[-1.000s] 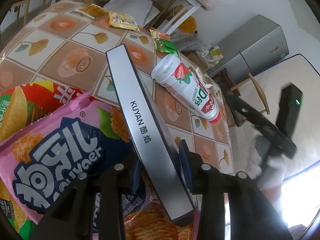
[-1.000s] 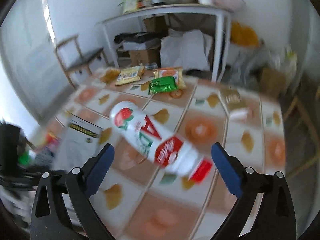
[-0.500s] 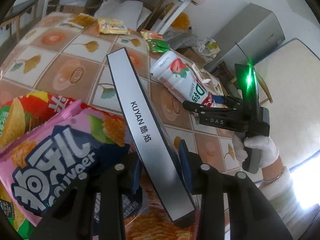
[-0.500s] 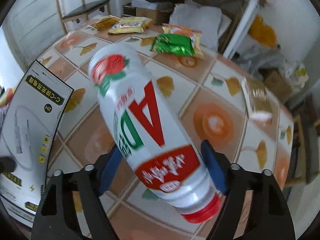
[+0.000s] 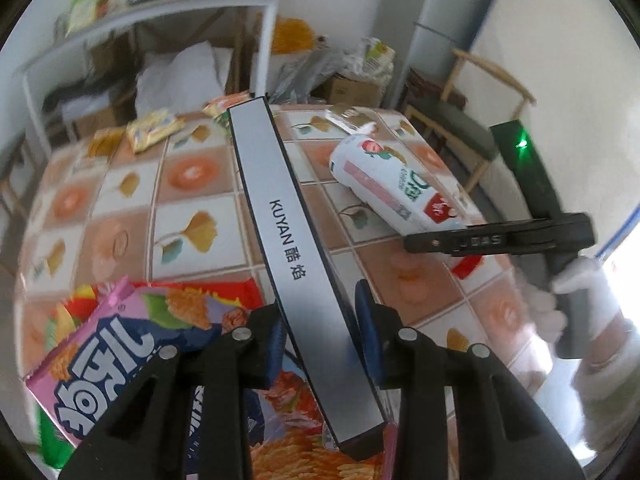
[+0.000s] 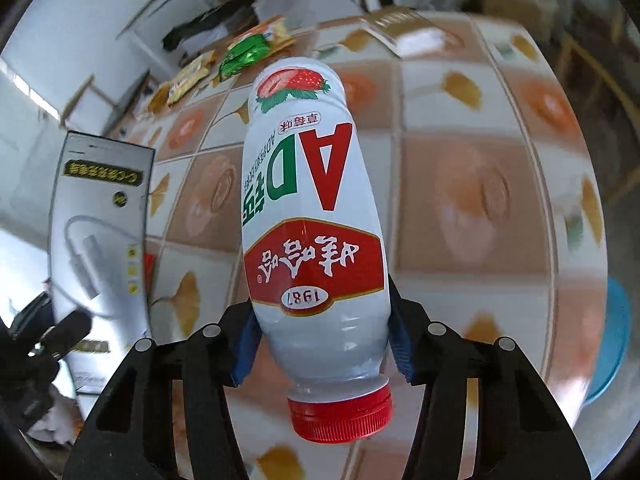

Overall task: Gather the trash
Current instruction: 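Grasp the white AD milk bottle with the right tool while the left tool holds the silver box, then lift the milk bottle with the right tool while the left tool carries the silver box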

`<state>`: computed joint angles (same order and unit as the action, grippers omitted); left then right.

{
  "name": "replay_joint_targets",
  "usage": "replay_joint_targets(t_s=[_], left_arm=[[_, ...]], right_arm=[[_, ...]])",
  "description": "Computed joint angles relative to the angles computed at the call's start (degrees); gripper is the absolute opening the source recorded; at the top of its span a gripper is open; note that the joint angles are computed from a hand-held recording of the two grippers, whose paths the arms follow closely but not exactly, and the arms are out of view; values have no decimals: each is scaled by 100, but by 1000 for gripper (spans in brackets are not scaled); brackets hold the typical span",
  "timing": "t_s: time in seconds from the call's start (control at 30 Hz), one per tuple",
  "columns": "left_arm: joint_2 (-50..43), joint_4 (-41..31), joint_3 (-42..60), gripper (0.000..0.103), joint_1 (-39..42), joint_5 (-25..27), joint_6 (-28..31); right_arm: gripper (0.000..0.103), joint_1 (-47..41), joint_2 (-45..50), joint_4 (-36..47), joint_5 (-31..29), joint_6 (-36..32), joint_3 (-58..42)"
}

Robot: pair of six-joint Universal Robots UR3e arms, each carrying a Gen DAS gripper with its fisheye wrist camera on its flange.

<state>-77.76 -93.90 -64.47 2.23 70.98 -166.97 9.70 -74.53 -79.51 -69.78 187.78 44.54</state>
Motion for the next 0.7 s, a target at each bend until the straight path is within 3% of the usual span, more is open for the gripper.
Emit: replay_joint_targets(t_s=[0.13,0.23,0.4,0.57,0.7], left_arm=[[-463,11,599,31,-883,725,55],[-962,-393,1234,31,-1411,995,40],[-1458,-1000,1909,36,-1688,755,-55],[-1690,-1713,2605,63,-1721,309,-254],[-1428,-1858,2522,68,-1623,39,-595]], right_arm=[[51,-510,-1228,-222,507,140,1510],[51,-871,-2042,-169,864,155,2328],[51,-1345,-2939,110,1328,156,3055],[51,-1390,-3174,52,1627,227,3355],[51,-1677,-3312,290,1865,-106,3457]])
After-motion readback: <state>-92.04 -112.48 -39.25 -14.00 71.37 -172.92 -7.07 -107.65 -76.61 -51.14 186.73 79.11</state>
